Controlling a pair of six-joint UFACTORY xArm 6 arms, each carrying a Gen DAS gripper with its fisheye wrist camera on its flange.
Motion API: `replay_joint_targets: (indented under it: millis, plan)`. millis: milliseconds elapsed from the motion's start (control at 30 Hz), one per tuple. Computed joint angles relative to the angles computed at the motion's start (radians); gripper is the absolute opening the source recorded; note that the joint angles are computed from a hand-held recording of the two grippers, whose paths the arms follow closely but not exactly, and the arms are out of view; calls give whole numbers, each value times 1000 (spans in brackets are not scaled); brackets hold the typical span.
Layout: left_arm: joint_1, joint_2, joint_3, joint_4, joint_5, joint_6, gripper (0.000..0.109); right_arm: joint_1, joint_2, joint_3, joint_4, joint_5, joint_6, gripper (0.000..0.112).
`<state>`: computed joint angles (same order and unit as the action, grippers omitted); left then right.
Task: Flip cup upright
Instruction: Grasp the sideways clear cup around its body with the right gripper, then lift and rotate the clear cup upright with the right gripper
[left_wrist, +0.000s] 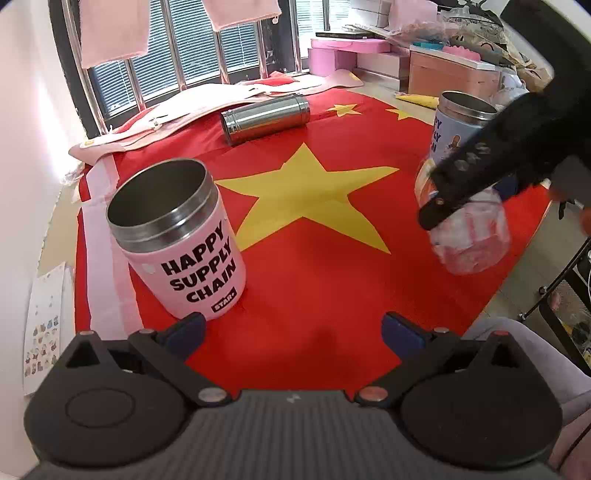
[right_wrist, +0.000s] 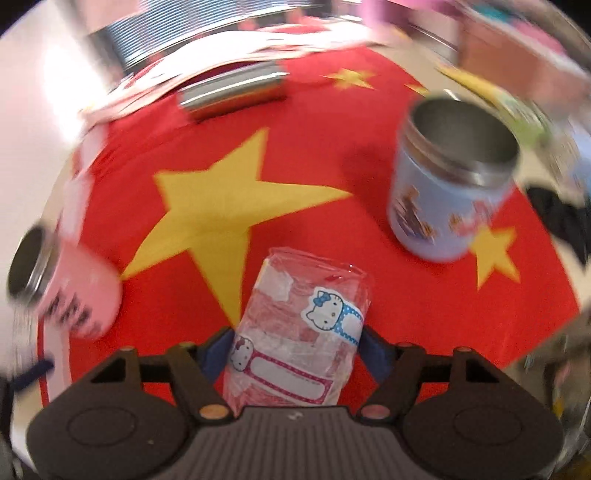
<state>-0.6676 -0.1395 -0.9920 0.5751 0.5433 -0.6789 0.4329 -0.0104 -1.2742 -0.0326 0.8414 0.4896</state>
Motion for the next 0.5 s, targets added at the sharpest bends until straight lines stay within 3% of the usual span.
replay_joint_targets:
  millis: [233, 333, 500]
  plan:
    - [-16, -12, 4, 12, 38, -42, 103, 12, 34, -83, 39, 134, -538, 72]
    - [-26, -17, 7, 22, 56, -74, 103, 25, 83, -144, 51, 188, -681, 72]
    - [-35, -19, 7, 25, 75, -109, 103, 26, 183, -251, 84, 247, -760, 72]
